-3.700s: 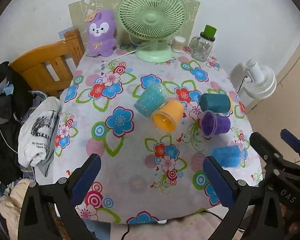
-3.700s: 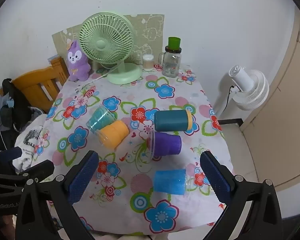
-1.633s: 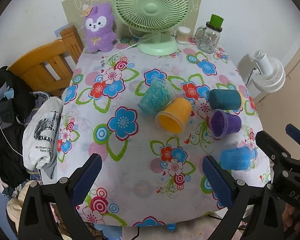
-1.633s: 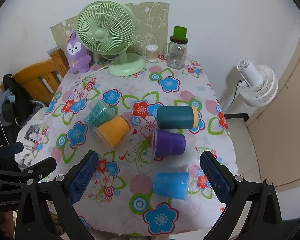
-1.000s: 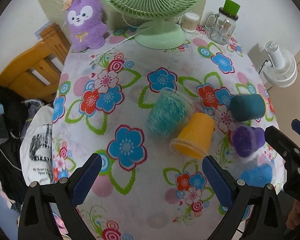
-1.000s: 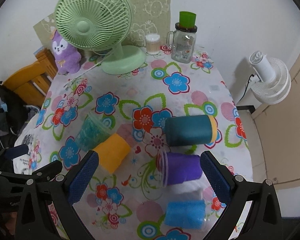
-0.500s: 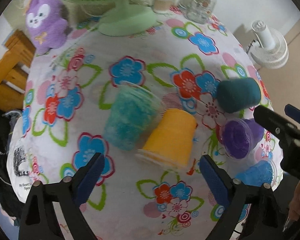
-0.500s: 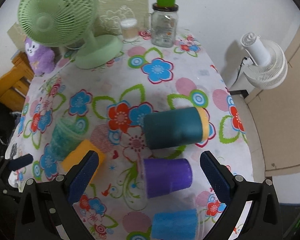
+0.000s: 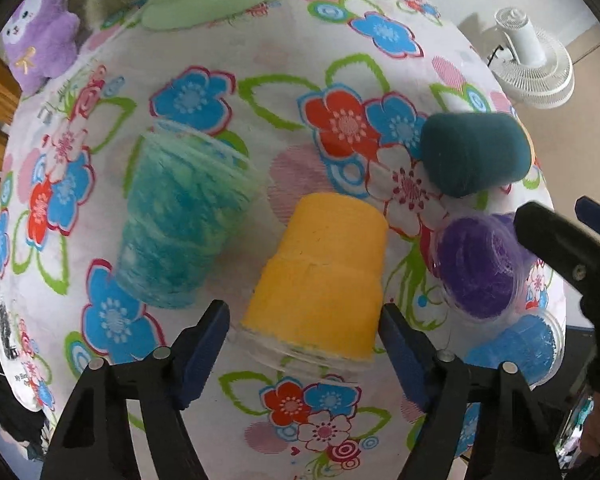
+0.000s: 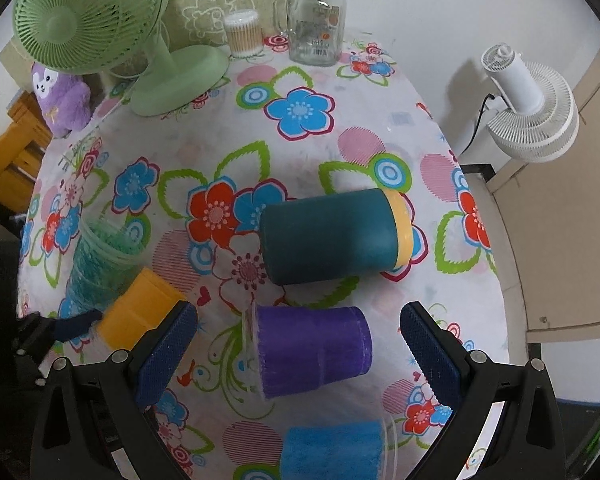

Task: Flip cup upside down
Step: 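Move the right gripper toward the orange cup lying on its side, then position the right gripper fingers around the orange cup's body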

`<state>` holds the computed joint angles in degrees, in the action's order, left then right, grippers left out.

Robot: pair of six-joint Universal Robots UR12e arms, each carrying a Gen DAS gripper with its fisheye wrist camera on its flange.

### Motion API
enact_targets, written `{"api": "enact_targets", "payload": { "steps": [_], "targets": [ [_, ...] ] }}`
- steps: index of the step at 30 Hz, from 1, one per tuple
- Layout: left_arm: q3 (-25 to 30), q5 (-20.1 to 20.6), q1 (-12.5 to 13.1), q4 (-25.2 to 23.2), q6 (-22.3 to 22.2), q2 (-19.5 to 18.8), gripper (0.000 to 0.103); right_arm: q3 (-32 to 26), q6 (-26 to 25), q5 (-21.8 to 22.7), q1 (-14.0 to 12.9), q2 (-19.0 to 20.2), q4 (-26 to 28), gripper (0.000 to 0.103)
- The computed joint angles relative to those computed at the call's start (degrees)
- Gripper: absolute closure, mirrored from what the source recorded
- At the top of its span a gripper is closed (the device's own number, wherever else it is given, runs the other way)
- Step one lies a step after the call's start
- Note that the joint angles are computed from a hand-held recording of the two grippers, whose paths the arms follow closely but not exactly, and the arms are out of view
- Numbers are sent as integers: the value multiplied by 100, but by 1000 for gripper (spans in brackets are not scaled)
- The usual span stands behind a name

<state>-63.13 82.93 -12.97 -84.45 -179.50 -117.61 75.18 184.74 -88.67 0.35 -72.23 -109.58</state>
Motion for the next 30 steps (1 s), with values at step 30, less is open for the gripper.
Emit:
{"api": "enact_targets", "payload": {
  "steps": [30],
  "targets": [
    [-1716, 438, 83, 1043, -2098, 1276, 27, 280, -1261, 381, 342, -368, 1, 1]
  ]
}}
